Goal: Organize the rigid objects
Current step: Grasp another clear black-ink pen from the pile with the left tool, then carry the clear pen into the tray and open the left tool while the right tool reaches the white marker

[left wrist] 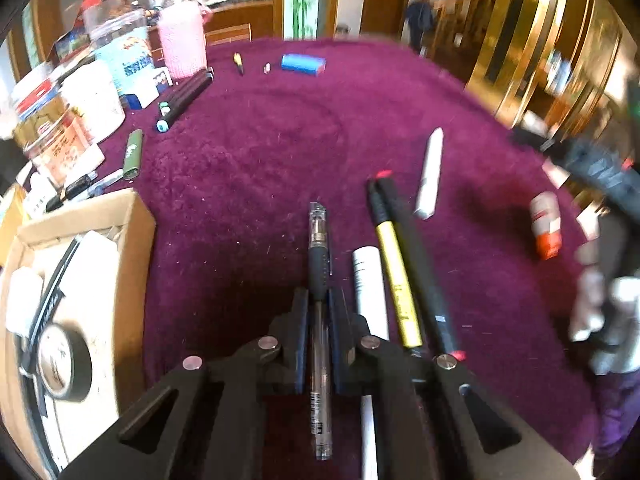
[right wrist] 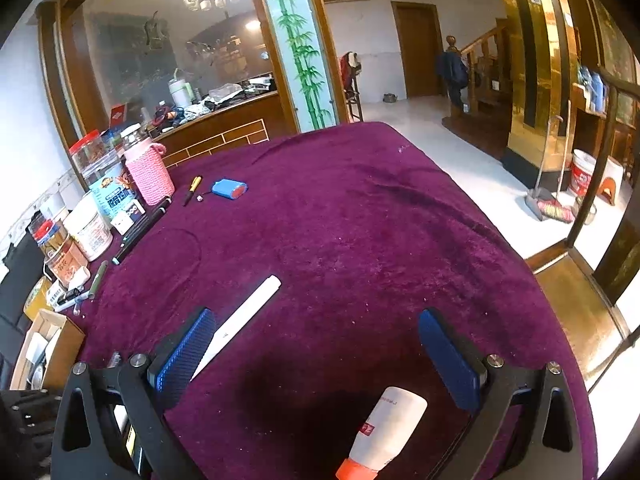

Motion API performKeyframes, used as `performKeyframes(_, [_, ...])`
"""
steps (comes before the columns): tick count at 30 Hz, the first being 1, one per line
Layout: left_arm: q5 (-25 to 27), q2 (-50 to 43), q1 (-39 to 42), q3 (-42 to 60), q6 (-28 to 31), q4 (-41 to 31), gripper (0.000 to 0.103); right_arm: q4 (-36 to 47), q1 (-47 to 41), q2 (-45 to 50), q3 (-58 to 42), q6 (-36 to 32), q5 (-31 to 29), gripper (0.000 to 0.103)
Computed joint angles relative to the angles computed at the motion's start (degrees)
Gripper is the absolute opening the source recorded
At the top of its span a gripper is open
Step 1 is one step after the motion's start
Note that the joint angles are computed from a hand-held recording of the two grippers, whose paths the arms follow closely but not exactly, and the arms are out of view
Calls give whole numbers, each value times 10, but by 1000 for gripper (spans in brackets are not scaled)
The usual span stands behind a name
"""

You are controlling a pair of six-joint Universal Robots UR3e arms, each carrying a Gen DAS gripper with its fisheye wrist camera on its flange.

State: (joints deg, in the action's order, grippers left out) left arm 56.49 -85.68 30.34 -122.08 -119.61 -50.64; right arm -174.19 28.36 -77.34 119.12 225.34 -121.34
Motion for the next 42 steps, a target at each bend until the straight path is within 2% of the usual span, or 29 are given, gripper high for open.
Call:
performKeyframes(2, [-41, 38, 53, 14, 39, -99, 9, -5, 6, 6, -6, -10, -4, 102])
performKeyframes(5, [-103, 107, 172, 62, 173, -340, 9, -6, 13, 18, -19, -23, -10, 102])
performKeyframes(6, [-116, 124, 225, 92, 240, -447, 9, -6, 14, 22, -22, -26, -10, 102])
performKeyframes(9, [-121, 118, 329, 178, 367, -649, 9, -8, 14, 32, -27, -29, -8, 102])
performKeyframes(10, [-120, 110, 363, 204, 400, -700, 9, -8, 16, 35, -29, -30, -11, 102])
performKeyframes(12, [-121, 86, 409, 243, 438, -753, 10, -5, 19, 42, -38, -36, -15, 102])
performKeyframes(14, [-122, 76, 449, 252, 454, -751, 10, 29, 18, 37, -55, -33, 12, 99])
performKeyframes(18, [-126, 46, 478, 252, 450, -714, 10, 53, 26, 40, -92, -34, 124, 83])
performKeyframes(21, [-128, 19, 481, 248, 430, -677, 10, 62, 42, 70, -137, -27, 201, 81])
performKeyframes(25, [-121, -25, 485, 270, 420, -672, 10, 79, 77, 135, -225, -15, 248, 81])
performKeyframes(31, [-113, -70, 497, 302, 416, -674, 10, 160, 115, 214, -343, -14, 236, 81])
performKeyframes(38, [-100, -96, 496, 302, 393, -644, 10, 391, 156, 299, -539, 1, 117, 80])
performKeyframes(39, [-99, -96, 495, 297, 388, -634, 10, 421, 160, 308, -560, 7, 104, 71])
performKeyframes(40, [-98, -96, 494, 293, 384, -627, 10, 451, 167, 321, -582, 18, 79, 66])
performKeyframes(41, [-96, -97, 493, 289, 380, -618, 10, 445, 170, 324, -581, 20, 65, 57])
performKeyframes(42, [-94, -98, 491, 286, 375, -610, 10, 436, 172, 321, -573, 22, 59, 39])
